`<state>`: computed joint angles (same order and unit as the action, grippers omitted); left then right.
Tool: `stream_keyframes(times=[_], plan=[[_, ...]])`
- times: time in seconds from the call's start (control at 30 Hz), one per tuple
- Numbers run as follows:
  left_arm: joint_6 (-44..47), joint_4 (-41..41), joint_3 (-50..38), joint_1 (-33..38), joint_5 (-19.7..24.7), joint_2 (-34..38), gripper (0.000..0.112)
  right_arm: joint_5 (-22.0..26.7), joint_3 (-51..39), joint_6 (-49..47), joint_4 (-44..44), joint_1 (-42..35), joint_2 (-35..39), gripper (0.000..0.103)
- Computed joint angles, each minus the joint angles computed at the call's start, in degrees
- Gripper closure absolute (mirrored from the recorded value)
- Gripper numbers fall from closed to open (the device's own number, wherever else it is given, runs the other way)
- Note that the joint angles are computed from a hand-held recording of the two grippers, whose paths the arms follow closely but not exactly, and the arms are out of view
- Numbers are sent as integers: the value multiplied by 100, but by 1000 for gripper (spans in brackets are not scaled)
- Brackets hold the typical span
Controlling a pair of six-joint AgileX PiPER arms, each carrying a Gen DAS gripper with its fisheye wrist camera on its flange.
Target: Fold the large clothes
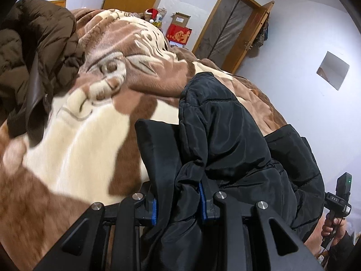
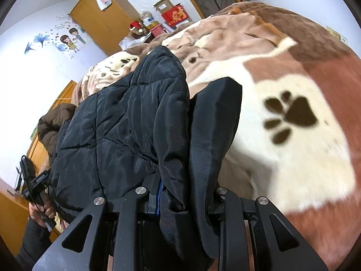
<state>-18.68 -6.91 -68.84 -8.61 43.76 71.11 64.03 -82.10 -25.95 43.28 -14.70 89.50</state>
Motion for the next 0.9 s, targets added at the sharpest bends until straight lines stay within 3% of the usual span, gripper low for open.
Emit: stream_keyframes(times=[0.3,0.57,0.67,0.73,0.9], plan=[[1198,-806,-1023,743,-453,1515,84,-510,-1509,573,-164,683,1466,77],[1103,-802,-514,858,-1142,2359,81,-811,-1633,774,-614,850,2244,71],[1044,-783,-190,876,-1362,2443,75,-851,-1564,697,-741,873,2289,64],[827,-667,-113,875,-1422,2445,62,-860,-1540,715,-809,890,2267,59],[477,-344,-201,902,-1128,2353,55,-732,-1692,960,-1048,868,2261,50]])
